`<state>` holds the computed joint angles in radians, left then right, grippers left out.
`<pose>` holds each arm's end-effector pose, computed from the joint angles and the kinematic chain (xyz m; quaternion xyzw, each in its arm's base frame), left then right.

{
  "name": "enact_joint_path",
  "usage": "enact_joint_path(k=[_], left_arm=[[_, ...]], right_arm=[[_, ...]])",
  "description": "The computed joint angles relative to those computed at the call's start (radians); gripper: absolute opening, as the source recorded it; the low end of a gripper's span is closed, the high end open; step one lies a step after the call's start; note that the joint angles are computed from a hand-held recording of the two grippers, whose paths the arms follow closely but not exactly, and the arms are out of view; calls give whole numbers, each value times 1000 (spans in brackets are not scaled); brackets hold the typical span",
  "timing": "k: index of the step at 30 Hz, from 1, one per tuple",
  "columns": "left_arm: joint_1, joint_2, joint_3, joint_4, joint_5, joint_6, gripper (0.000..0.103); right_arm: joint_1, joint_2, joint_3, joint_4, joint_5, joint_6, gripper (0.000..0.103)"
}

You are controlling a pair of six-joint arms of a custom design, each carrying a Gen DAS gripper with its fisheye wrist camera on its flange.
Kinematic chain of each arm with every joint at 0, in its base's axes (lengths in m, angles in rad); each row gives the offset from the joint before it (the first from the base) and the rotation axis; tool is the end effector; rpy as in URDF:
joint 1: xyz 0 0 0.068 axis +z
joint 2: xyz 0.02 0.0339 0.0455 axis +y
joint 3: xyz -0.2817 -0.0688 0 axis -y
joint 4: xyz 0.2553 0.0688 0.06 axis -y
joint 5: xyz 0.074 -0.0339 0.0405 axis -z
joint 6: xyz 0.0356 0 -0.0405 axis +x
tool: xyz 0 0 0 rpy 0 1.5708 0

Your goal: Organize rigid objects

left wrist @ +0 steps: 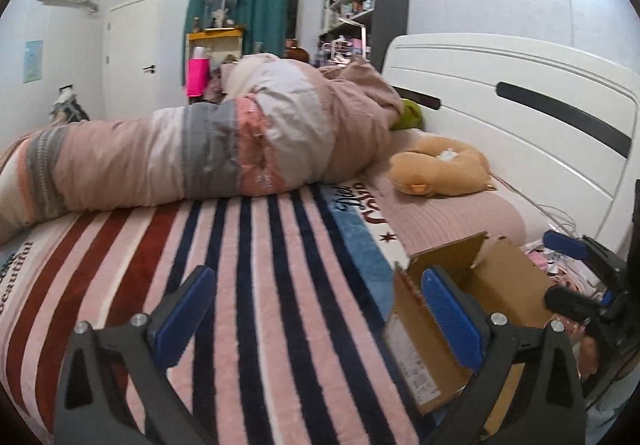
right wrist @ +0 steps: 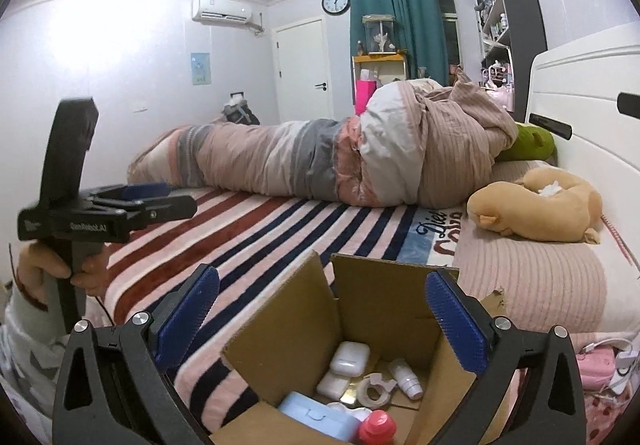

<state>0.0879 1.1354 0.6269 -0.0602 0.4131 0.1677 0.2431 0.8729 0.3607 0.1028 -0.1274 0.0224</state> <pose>0.2435 0.0071 0.2396 0.1327 0.8538 -0.1185 0.4892 0.1845 0.0504 0.2130 -0.1266 0.8255 0.1252 0.5356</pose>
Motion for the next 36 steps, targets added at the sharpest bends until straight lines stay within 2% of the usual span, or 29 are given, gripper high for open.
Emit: enact_joint_path(k=[14,36], left_arm=[[44,-38,-22,-1,10,2,102],[70,-44,-24,-16,19,24,102]], right_arm=[[45,-8,14,-28,73,14,103],[45,-3,15,-23,65,19,103]])
